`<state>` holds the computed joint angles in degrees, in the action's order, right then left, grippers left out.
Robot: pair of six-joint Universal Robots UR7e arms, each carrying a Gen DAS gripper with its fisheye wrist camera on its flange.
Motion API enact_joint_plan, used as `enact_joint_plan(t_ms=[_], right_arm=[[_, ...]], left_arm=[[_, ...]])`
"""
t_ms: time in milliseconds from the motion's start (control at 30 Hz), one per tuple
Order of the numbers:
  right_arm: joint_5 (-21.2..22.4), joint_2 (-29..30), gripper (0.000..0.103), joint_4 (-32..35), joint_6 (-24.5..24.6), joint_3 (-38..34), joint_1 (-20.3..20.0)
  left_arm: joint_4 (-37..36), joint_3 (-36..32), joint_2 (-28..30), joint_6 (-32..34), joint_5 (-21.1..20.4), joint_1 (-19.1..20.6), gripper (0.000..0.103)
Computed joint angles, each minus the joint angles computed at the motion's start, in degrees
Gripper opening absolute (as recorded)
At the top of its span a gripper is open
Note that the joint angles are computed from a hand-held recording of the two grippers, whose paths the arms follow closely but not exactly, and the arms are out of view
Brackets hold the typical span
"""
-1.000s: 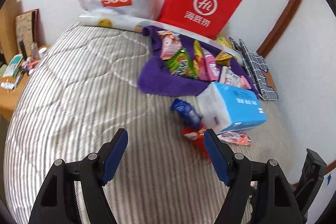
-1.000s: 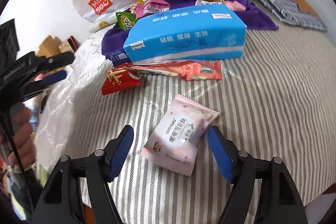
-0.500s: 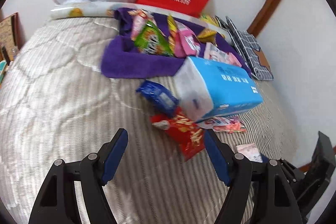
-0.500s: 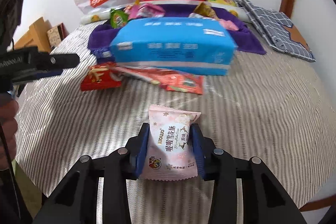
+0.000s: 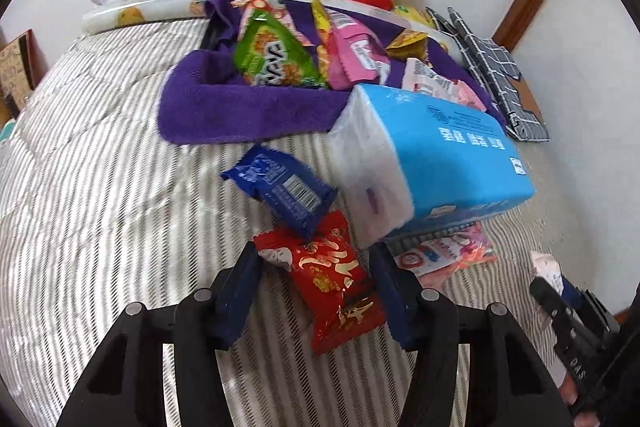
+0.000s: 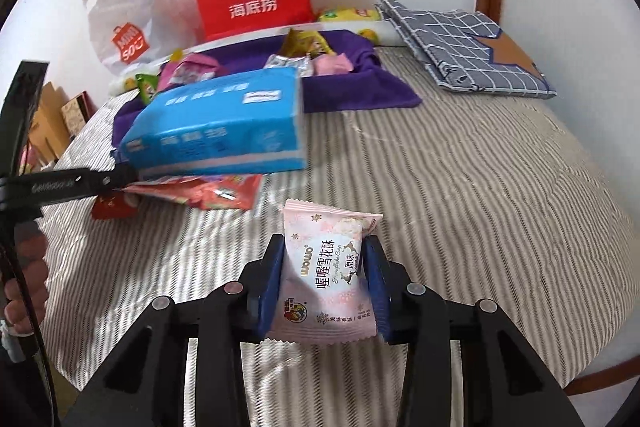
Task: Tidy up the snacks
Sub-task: 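Grasp the pink cookie packet with the right gripper while the left grasps the red snack bag, then lift and carry both held snacks toward the purple towel with both grippers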
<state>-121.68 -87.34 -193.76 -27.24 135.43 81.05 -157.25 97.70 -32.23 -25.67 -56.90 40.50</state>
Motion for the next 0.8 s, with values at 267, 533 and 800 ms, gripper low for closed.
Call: enact_joint_plan(t_ms=[267,533,800], right_arm=[[1.00,1.57,0.039,-2.66,-5.84,-2.61,-1.72],[2.59,4.15,0.040,-0.27,-9.01,-7.86,-3.85],[4.26,4.13,0.041,5.89,-8.10,-9.00,-5.05]], left_arm=[[3.93,-0.53,1.51,0.47,7.04,-2.31,0.034],[-0.15,2.91,0.51,2.46,10.16,-2.66,0.037],[-3.88,2.89,2.83,2.72,15.60,-3.58,0.038]])
